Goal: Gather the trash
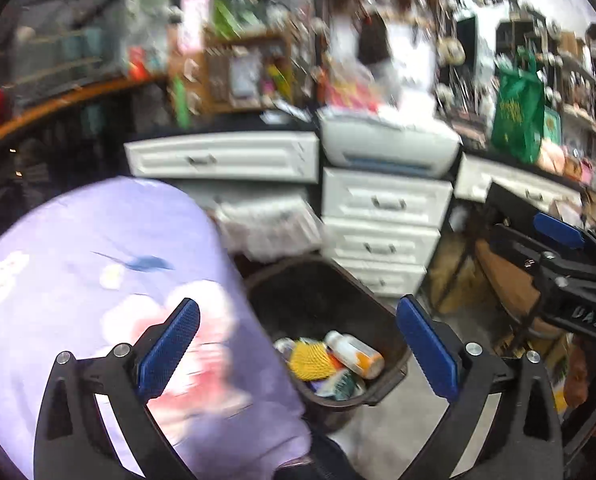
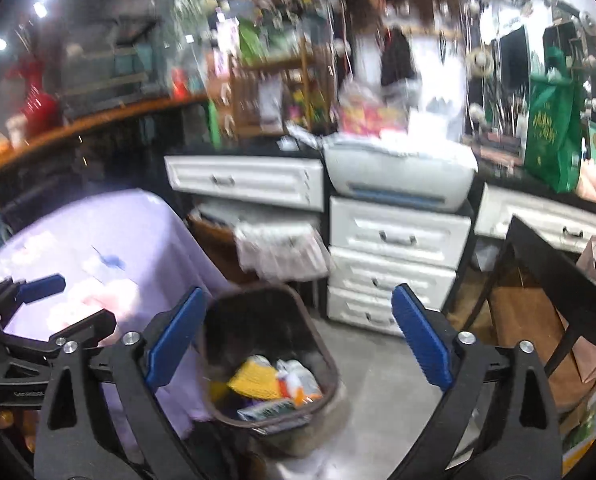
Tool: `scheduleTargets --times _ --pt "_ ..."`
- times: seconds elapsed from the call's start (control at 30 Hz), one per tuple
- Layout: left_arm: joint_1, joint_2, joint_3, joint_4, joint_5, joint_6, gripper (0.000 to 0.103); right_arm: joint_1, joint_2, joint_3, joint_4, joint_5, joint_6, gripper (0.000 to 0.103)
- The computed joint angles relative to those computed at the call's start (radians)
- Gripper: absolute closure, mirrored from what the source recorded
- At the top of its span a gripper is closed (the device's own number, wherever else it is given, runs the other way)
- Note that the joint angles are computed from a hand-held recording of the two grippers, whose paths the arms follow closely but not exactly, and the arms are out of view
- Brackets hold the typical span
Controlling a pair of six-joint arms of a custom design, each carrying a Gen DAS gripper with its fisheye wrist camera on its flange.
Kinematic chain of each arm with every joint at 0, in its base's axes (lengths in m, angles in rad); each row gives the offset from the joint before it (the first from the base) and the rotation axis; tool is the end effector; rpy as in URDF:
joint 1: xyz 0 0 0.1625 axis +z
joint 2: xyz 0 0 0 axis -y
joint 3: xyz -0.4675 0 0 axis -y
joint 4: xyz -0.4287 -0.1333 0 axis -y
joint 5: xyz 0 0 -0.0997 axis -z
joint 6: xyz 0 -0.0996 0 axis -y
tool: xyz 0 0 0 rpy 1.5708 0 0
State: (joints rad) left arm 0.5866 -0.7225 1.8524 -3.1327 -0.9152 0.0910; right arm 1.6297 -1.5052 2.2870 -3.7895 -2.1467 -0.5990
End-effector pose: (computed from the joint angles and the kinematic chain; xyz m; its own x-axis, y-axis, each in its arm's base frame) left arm -0.4400 -0.5254 0.0540 -0.5799 0.5624 -0.5894 0.8124 0.4534 -0.3667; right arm 0.1043 -0.4256 0.4146 -0.7133 0.3291 0.6188 -0.4965 0.3860 -0.7775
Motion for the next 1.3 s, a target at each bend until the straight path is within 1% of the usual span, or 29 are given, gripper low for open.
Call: scheduleTargets --times 0.07,0.17,0.23,0.27,0.33,0.43,0.53,0.6,0.7,0.8,0.97,1.3 --pt "-0.023 -0.043 0.063 -0.097 0.046 -0.003 0.005 0.065 0.023 0.005 -0.059 -0.043 -0.018 0.006" --pt "-0.052 -0.076 0.131 -0.218 0.109 0.005 0.005 0.132 0.042 0.035 -0.094 -0.054 -0.026 0.006" --pt "-0.069 -0.095 0.161 -0.240 0.144 0.008 0.005 0.161 0.055 0.060 -0.120 -0.056 -0.020 0.006" --pt "-0.080 -0.104 0.179 -0.257 0.174 0.012 0.005 0.174 0.067 0.073 -0.148 -0.055 -0.018 0.006" --pt "-0.099 -0.118 0.211 -0.283 0.226 0.019 0.005 0.204 0.100 0.089 -0.208 -0.084 -0.029 0.006" --pt "-0.118 -0.136 0.242 -0.284 0.279 0.010 0.005 0.241 0.141 0.103 -0.291 -0.115 -0.084 0.006" --pt "-0.143 -0.138 0.272 -0.350 0.374 0.004 0.005 0.270 0.158 0.125 -0.375 -0.132 -0.104 0.006" --pt "-0.154 -0.142 0.284 -0.400 0.420 -0.001 0.005 0.277 0.164 0.134 -0.426 -0.134 -0.118 0.006" --pt "-0.165 -0.169 0.320 -0.457 0.425 0.003 0.005 0.295 0.172 0.155 -0.478 -0.118 -0.155 0.006" --pt "-0.173 -0.183 0.334 -0.467 0.431 0.003 0.005 0.299 0.168 0.169 -0.487 -0.088 -0.173 0.006" --pt "-0.177 -0.193 0.355 -0.513 0.423 0.005 0.005 0.298 0.160 0.179 -0.491 -0.064 -0.176 0.006" --pt "-0.172 -0.195 0.358 -0.505 0.416 -0.004 0.005 0.292 0.154 0.182 -0.481 -0.055 -0.169 0.006"
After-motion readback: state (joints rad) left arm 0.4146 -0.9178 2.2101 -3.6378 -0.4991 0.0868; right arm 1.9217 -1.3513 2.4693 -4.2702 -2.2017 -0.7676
